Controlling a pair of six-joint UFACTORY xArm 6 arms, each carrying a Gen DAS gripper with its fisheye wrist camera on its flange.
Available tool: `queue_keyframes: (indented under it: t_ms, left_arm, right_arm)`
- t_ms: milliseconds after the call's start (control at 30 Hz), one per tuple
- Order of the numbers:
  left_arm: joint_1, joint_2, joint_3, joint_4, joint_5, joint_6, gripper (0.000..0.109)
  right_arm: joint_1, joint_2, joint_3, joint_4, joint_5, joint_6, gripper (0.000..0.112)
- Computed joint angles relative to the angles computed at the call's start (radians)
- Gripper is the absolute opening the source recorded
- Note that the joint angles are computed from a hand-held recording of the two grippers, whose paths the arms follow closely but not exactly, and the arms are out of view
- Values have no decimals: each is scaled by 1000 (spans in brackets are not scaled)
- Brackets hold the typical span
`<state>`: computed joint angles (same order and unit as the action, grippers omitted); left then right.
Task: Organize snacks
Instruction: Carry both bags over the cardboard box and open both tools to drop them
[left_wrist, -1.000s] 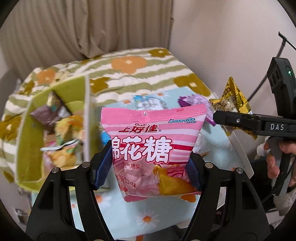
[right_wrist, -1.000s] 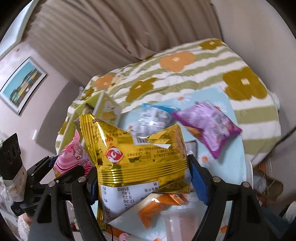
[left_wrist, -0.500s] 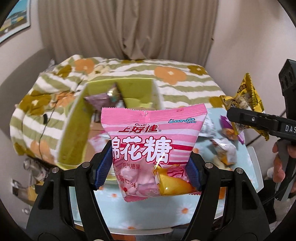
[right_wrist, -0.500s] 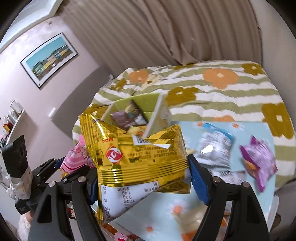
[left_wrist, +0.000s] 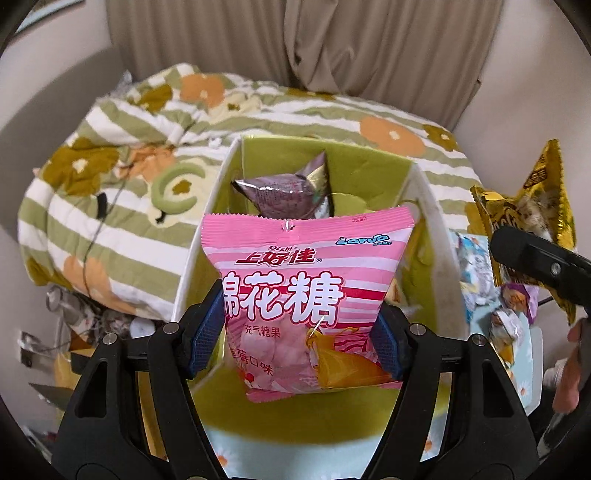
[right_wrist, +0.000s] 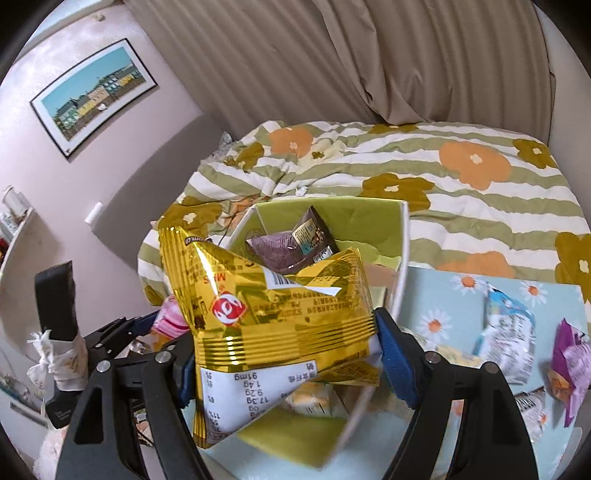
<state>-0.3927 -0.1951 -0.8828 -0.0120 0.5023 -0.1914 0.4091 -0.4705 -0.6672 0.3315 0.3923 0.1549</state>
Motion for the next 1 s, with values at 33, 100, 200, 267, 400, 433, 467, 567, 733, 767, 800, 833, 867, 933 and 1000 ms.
queue_keyframes:
  t_ms: [33,100,200,267,400,433,467,567,733,767,800,833,867,933,1000]
  left_arm:
    - [9,39,-25,-23,2,27,68]
    - [17,91,-58,-47,6,60,68]
    - [29,144,-89,-86,-3,109,81]
    - [31,157,-94,-82,-23,120,100]
    - [35,144,-80,-66,-49,146,103]
    - [38,137,-74,-58,-48,147,103]
    - [38,128,-68,-57,-45,150,103]
    - [47,95,-42,-91,-40,181,103]
    - [61,53,-10,-151,-32,227,103]
    - [64,49,-7,-156,-30,234,103]
    - [66,47,-5,-155,-31,236,103]
    - [68,45,-3,-153,-32,237,103]
    - [69,45,-2,-148,-33,236,103]
    - [71,44,0,-135,-33,229,103]
    - [76,37,7,-135,-32,236,103]
  right_arm:
    - [0,16,-9,-10,-3,11,76]
    - [0,85,-52,-51,-13,53,76]
    - [-1,149,-90,-97,-20,110,76]
    - [1,177,-107,-122,-18,143,77]
    - [0,213,-127,-163,-14,210,78]
    - [-1,217,-129,-167,-13,219,78]
    - [-1,221,-134,-180,-7,233,78]
    - [0,235,-154,-231,8,275,78]
    - [-8,277,-216,-352,55,344,78]
    - [-11,287,-226,-360,63,345,78]
    - [-13,303,-243,-370,75,348,78]
    - [-15,318,-257,-375,84,349,78]
    - [-17,331,-269,-384,90,354,78]
    - [-20,357,-286,-419,97,383,82]
    - [-24,373,-289,-447,87,410,91]
